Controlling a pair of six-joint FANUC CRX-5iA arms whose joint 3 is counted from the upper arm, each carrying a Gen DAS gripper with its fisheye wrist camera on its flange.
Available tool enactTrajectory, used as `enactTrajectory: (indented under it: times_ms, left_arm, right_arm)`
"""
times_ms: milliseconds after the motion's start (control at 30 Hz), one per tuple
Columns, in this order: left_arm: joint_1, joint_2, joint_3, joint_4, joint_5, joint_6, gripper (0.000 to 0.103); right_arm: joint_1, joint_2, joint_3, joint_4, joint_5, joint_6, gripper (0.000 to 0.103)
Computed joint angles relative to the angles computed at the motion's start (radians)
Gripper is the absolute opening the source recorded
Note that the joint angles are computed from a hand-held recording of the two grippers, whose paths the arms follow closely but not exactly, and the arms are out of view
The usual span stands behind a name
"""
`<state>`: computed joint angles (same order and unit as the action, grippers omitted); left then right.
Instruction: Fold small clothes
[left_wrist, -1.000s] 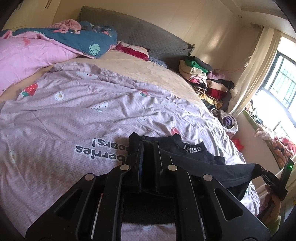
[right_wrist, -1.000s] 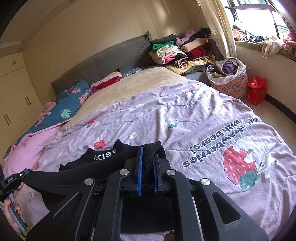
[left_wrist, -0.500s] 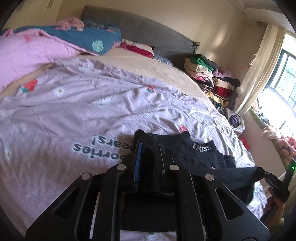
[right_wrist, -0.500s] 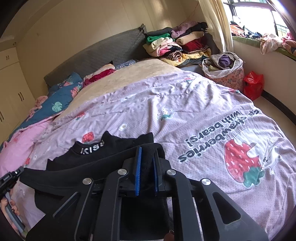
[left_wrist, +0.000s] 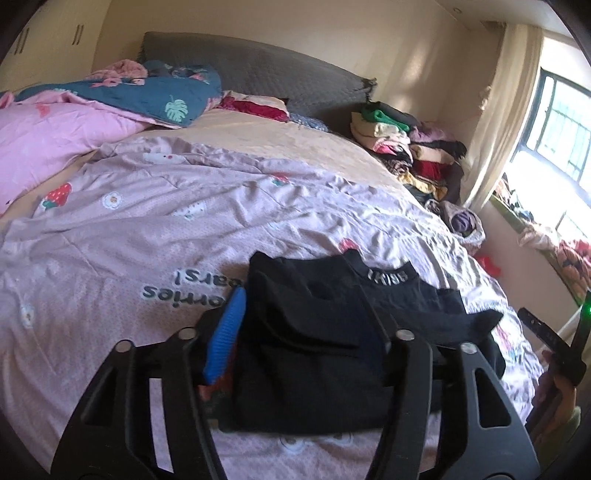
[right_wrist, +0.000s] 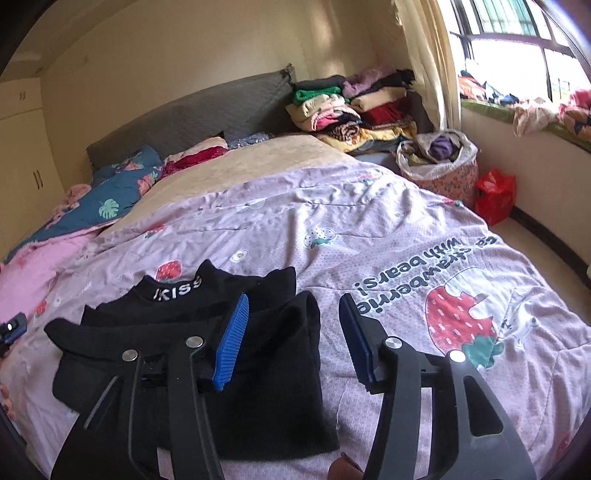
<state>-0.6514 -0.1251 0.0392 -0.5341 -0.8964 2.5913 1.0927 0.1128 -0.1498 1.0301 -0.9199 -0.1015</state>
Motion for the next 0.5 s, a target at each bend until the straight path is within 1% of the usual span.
enactTrajectory:
  times_ms: [33,100,133,167,200,233,267,300,367,500]
  left_arm:
    - [-0.009,0.005,0.0,0.0,-0.001,-0.003,0.052]
    - [-0.021,0.011,-0.006,0.008,0.001,-0.009,0.052]
    - [-0.024,0.016,-0.01,0.021,0.005,-0.018,0.052]
    - [-0.027,0.02,-0.014,0.031,0.008,-0.027,0.045]
    - [-0.029,0.023,-0.018,0.04,0.009,-0.035,0.031]
    - [-0.029,0.023,-0.025,0.051,0.014,-0.045,0.025]
    - [-0.026,0.026,-0.033,0.072,0.018,-0.066,0.015]
    - [-0.028,0.029,-0.037,0.08,0.017,-0.071,0.01]
    - [-0.03,0.035,-0.042,0.088,0.01,-0.082,0.009]
    - [-0.052,0.054,-0.027,0.056,-0.037,-0.077,0.009]
  right_arm:
    - [0.005,-0.001,-0.001,-0.007,0.006,0.008,0.049]
    - [0.013,-0.001,0.005,-0.034,0.023,0.058,0.029]
    - [0.017,0.003,0.011,-0.044,0.024,0.082,0.015]
    - [0.02,0.007,0.018,-0.052,0.026,0.095,0.012]
    - [0.022,0.009,0.024,-0.075,0.044,0.119,0.012]
    - [0.026,0.012,0.027,-0.087,0.051,0.129,0.011]
    - [0.031,0.017,0.033,-0.098,0.05,0.14,0.01]
    - [0.036,0.023,0.041,-0.11,0.046,0.154,0.009]
    - [0.048,0.037,0.059,-0.152,0.043,0.197,0.008]
    - [0.065,0.061,0.085,-0.212,0.034,0.249,0.008]
